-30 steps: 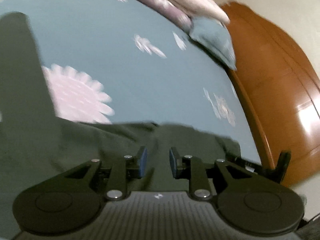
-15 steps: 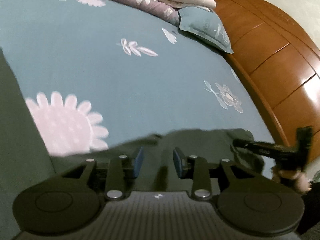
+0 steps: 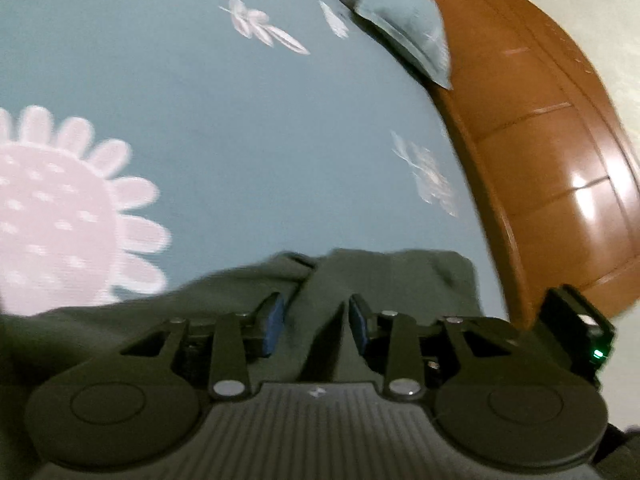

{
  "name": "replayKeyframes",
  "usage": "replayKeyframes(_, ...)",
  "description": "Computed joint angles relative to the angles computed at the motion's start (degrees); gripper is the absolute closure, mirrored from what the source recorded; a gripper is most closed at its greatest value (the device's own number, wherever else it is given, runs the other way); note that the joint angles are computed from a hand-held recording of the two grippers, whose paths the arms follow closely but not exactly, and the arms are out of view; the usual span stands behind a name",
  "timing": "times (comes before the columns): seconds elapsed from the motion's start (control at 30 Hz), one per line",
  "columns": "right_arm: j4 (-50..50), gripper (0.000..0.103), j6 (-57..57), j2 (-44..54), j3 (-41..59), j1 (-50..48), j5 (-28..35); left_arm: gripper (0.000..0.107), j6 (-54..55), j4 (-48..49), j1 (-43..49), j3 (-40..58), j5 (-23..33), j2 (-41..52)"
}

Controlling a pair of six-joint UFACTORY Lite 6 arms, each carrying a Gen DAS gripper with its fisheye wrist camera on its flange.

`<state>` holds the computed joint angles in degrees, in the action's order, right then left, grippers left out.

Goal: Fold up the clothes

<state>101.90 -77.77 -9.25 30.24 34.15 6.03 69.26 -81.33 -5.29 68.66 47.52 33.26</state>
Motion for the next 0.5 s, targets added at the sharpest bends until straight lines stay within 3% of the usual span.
replayKeyframes(0.1, -3.2, 0.08, 3.9, -1.0, -0.7, -1.1, 1.2, 0.065, 0.0, 2.9, -1.0, 6.4, 0.0, 4.1)
replayKeyframes(0.2, -5.6, 0.08, 6.6, -1.7, -1.0, -1.0, 1.1, 0.062, -4.6, 7.0, -0.7, 15.9, 6.4, 11.4)
replayKeyframes(0.27, -2.7, 0.08, 3.5, -2.1, -1.7, -1.9, 1.8, 0.062, -7.2, 8.4, -0.8, 19.9, 10.9, 14.3)
replayKeyframes(0.37, 9.6, 0.08, -8.9, -0.1, -1.4, -2.6, 2.8, 0.056, -7.5, 10.8, -1.5, 22.6, 18.6, 16.2)
replayKeyframes(0.5, 20.7, 0.08, -20.0, 1.8, -1.1, -2.6, 3.8, 0.053, -7.9, 11.6, -3.0, 23.8, 18.0, 17.6)
